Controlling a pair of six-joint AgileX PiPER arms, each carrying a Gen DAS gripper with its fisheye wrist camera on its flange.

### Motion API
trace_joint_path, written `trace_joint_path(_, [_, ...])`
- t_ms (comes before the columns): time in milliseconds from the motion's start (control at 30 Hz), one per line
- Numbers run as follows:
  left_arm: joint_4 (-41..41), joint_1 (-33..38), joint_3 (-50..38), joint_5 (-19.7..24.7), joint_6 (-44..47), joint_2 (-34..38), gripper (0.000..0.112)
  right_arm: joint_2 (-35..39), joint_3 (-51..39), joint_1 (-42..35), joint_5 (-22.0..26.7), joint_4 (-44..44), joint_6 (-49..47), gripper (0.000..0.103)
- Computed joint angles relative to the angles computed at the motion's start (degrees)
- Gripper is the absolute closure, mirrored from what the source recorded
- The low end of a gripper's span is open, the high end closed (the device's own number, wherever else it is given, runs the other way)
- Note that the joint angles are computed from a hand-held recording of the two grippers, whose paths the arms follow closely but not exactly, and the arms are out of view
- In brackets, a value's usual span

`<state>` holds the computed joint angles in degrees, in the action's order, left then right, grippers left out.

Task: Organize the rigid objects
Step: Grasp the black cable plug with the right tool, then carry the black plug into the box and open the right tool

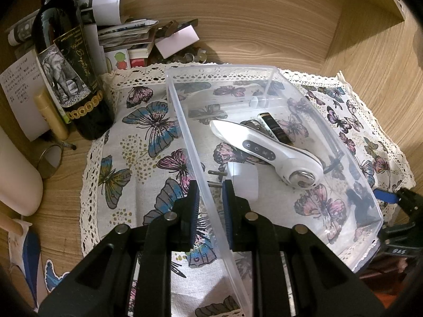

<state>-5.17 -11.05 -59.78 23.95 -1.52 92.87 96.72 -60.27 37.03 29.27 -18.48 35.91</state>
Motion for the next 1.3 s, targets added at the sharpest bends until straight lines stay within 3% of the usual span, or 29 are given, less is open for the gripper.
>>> trace_joint_path(133, [0.1,0.0,0.1,-0.1,0.0,0.0,0.095,1.0,0.8,0.5,-0.8,-3.8,3.9,0.036])
trace_joint_path(167, [0.1,0.0,0.1,-0.1,0.0,-0.1,0.095,0.9,0.9,0.5,-0.8,-4.1,4.2,0.045])
trace_joint_path(600, [-1.5,0.4,0.1,-0.2,1.5,0.0,0.095,-0.8,-4.5,-1.4,1.5,-12.5,9.8,0.046])
trace_joint_path(900, [-2.1,0.6,0.4,-0.3,2.2,-0.3,0.095,0.3,-12.6,0.3,1.3,-16.5,7.5,0.046])
trace_joint_path(1067, [-2.5,0.6,0.4,-0.3,2.5,-0.4,0.095,1.9,-17.5,0.8,-1.2,-12.0,1.7,0.046])
trace_joint_path(1300, [-2.7,0.7,0.6,-0.3,2.7,-0.5,0.095,7.8,-25.8,3.3,-0.7,-3.5,-9.3,0.045])
